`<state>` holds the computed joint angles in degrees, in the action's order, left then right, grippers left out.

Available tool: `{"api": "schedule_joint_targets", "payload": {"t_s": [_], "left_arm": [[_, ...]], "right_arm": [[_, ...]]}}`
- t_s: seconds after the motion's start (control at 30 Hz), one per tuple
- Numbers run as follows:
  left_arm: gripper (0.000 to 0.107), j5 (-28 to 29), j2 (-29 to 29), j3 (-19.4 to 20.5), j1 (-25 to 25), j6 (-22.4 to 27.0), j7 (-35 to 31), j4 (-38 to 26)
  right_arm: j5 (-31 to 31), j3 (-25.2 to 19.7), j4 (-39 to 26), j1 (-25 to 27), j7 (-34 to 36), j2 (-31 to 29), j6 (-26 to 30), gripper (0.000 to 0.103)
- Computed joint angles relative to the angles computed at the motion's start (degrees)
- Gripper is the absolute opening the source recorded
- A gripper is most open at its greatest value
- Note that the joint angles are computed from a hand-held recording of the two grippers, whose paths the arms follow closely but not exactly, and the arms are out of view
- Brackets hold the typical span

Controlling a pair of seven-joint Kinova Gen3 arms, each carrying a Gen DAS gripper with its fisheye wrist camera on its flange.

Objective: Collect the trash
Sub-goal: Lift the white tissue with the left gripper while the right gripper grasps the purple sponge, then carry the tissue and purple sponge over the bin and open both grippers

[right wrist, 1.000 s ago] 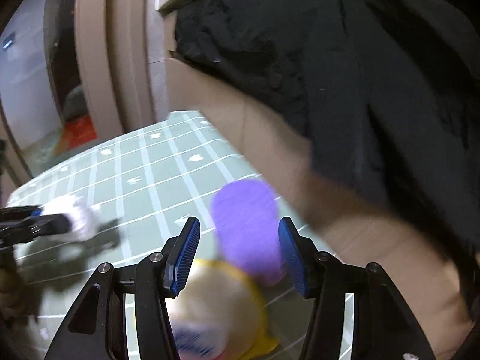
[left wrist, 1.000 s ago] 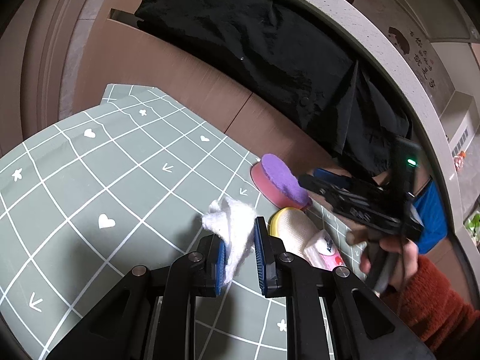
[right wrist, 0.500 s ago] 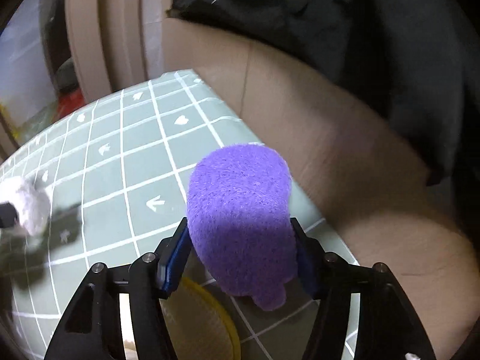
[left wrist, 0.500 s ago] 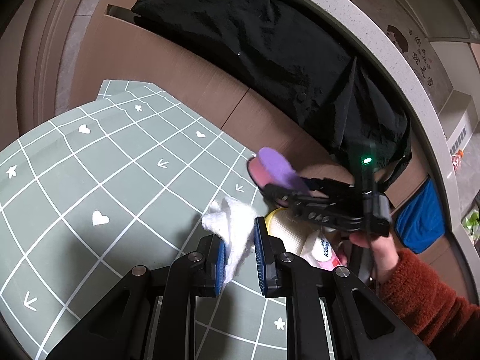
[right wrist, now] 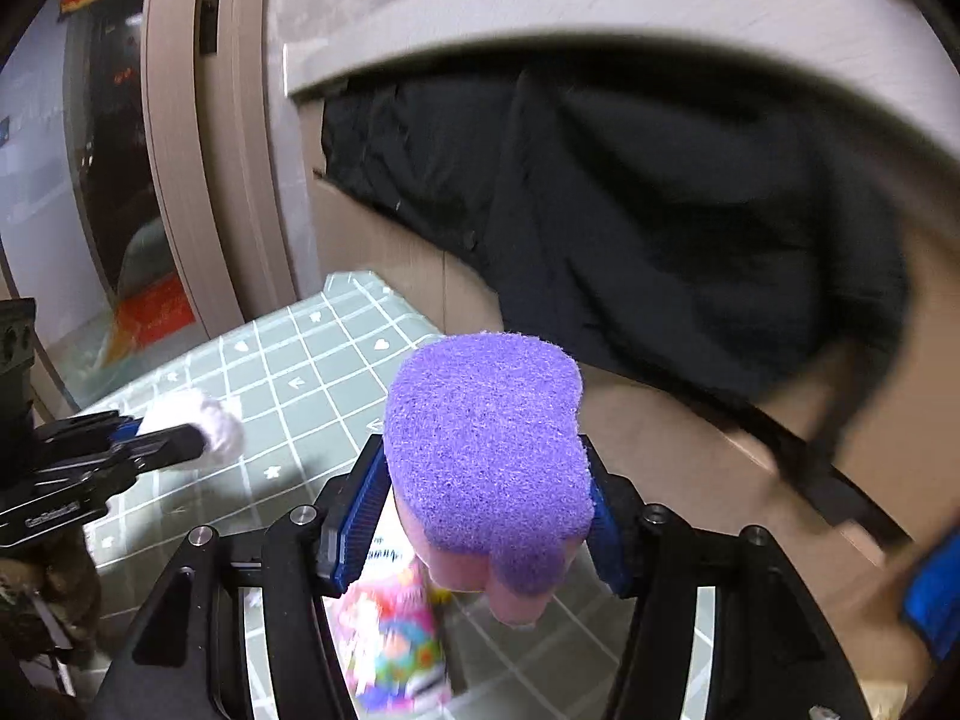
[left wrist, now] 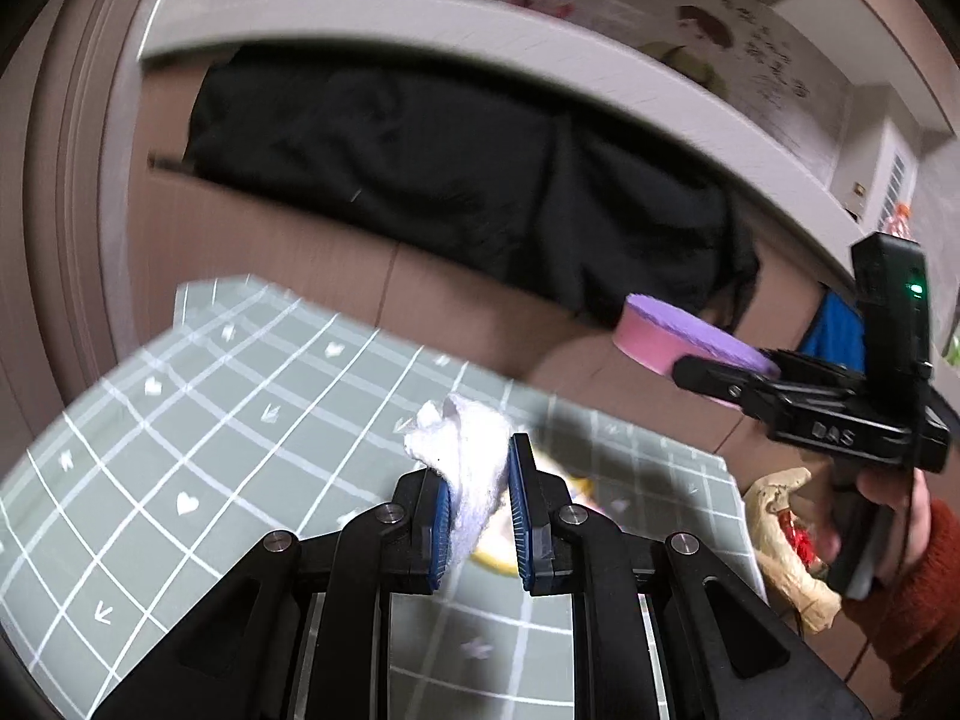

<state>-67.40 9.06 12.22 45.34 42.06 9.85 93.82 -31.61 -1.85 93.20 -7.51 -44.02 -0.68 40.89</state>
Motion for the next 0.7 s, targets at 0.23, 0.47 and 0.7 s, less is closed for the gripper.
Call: {"api": "schedule_joint_targets", "payload": {"t_s": [0.23,0.47,0.7], "left_arm": [[0.017,-0.38,5.62,0.68,8.15,11.03,-8.11,-12.51],[0.017,-0.33,12.87,-1.43,17.14,17.59,-17.41,-26.86],[0.017,0.99,20.75,-3.86,23.47,18.09,-26.37,-41.10]], "right_arm": [[-9.96,9.28,7.62,1.69,12.87,-10.63,2.90,0.055],[-11.61,17.75,11.95,-0.80,18.11,-18.43,1.70,0.055],[-7.41,25.18,15.04,-2.72,17.44,-26.01,0.01,0.055]]}}
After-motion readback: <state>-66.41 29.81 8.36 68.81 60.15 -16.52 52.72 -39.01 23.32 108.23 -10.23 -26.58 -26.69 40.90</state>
